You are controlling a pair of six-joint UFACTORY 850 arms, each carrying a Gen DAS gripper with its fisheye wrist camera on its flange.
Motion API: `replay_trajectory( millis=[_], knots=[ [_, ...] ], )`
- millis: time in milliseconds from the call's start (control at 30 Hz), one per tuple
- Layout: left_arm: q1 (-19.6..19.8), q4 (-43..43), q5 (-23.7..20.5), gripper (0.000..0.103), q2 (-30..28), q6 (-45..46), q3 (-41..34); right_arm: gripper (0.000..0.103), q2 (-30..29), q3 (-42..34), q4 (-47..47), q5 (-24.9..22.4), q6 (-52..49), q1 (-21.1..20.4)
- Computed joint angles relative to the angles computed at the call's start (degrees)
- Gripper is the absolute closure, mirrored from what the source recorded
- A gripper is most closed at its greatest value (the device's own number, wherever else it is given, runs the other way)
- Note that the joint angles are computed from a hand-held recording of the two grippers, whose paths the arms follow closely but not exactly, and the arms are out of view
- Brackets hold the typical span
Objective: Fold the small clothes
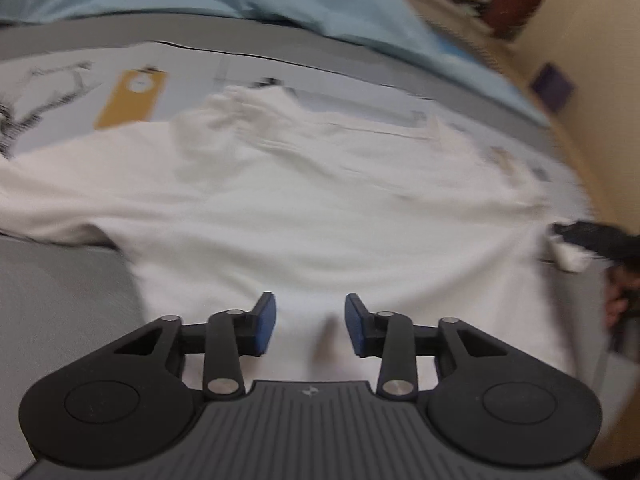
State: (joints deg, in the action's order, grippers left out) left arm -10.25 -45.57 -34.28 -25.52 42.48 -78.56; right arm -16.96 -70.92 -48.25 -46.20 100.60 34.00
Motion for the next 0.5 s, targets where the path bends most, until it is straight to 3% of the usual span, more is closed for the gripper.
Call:
replay_trajectory(
  millis=[133,300,333,400,500],
  knots=[
    [-0.1,-6.7,-8.8,0.056,1.2,6.0,1.4,0.074,7.2,5.4,7.3,2.2,-1.6,3.1],
    [-3.5,-3.7,-9.0,0.057,2.7,6.9,3.9,0.065,15.6,13.0,16.4,5.7,1.1,9.1],
    [-4.2,-1.7,-7.9,0.061,3.1,5.6,4.5,0.064,16.2,13.9,19.2,6.4,0.2,9.9],
    [-5.2,3.4,-5.5,0.091,4.3,2.4,6.0,0.062,16.2,14.8,27.8,7.2,-5.9,10.7],
    [-3.9,5.1,-4.6,0.099,6.9,0.4,8.5,0.062,14.9,14.9,33.9,7.5,-11.1,11.5]
  ],
)
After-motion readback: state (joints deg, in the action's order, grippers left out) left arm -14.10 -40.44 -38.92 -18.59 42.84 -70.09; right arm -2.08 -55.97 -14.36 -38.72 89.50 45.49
